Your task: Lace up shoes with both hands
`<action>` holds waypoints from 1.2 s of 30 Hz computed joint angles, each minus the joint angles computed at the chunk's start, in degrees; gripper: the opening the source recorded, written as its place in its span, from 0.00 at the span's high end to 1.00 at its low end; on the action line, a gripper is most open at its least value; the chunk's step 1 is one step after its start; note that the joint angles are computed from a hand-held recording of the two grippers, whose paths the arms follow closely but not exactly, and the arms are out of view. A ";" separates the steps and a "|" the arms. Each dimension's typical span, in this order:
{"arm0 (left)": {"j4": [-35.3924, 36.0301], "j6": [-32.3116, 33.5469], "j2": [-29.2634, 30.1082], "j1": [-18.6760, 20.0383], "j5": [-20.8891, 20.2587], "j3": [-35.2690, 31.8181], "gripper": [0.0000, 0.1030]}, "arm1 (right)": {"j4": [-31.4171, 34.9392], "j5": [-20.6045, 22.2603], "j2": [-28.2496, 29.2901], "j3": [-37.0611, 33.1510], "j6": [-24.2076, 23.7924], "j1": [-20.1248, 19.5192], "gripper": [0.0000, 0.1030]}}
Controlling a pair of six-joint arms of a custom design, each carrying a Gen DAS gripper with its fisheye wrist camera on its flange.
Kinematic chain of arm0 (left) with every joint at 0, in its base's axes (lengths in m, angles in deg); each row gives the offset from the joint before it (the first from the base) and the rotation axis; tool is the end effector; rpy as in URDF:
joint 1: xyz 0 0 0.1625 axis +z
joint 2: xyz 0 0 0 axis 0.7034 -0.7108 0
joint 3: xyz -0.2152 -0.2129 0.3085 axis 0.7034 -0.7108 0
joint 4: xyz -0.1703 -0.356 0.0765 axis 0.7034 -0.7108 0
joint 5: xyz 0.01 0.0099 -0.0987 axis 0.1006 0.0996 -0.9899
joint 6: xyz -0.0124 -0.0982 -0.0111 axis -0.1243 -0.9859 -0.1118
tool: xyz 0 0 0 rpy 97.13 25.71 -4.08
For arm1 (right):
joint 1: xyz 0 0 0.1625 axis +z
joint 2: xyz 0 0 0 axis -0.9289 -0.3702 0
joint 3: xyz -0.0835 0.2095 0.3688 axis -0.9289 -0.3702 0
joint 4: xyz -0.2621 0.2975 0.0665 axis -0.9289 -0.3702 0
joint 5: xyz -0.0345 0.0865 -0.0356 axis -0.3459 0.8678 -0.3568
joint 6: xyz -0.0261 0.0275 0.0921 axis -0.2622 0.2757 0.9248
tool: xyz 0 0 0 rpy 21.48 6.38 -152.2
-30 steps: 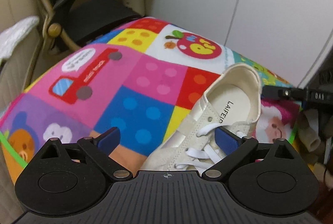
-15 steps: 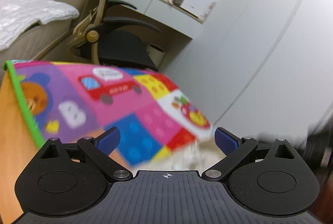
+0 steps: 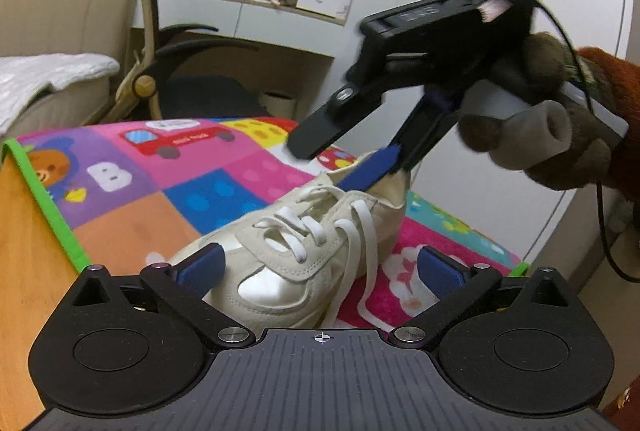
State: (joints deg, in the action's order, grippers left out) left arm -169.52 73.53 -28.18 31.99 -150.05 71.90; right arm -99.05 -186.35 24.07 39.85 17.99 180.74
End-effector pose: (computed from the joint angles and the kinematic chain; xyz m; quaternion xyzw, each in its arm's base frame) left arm -0.0164 -0.5886 0.3349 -0.4689 -0.8478 0.2476 0.0042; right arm 0.3680 -0.6060 0.0321 -0.0059 -0.9845 0.1606 0.0703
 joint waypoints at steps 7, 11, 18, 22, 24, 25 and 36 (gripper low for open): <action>-1.34 0.70 -0.01 -0.09 0.83 0.66 0.00 | -2.86 12.80 -0.92 1.23 6.06 -3.15 0.20; 0.11 1.15 0.39 0.72 -1.16 -0.30 0.00 | -12.08 15.66 -2.73 6.92 8.43 -3.89 0.20; 7.27 -2.10 0.28 3.68 -7.26 -4.84 0.00 | -27.74 -10.84 -5.73 14.85 -3.06 4.95 0.32; 2.41 -11.13 -0.17 5.26 -4.37 -6.59 0.00 | -35.16 -21.81 -4.21 17.75 -12.54 11.12 0.77; -0.10 -16.90 0.25 6.08 -3.12 -8.11 0.00 | -33.06 -22.67 -2.00 17.42 -17.30 13.15 0.77; -1.05 -19.56 0.35 6.49 -2.82 -8.78 0.00 | -30.91 -22.17 -0.81 16.88 -19.15 13.74 0.77; -5.74 -17.68 -5.21 5.68 0.89 -4.51 0.00 | -22.28 -22.70 10.24 12.05 -31.20 14.60 0.76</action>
State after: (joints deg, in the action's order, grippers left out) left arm -175.26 55.86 -33.39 37.67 -149.16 67.38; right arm -121.33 -209.05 34.31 51.90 -13.21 195.33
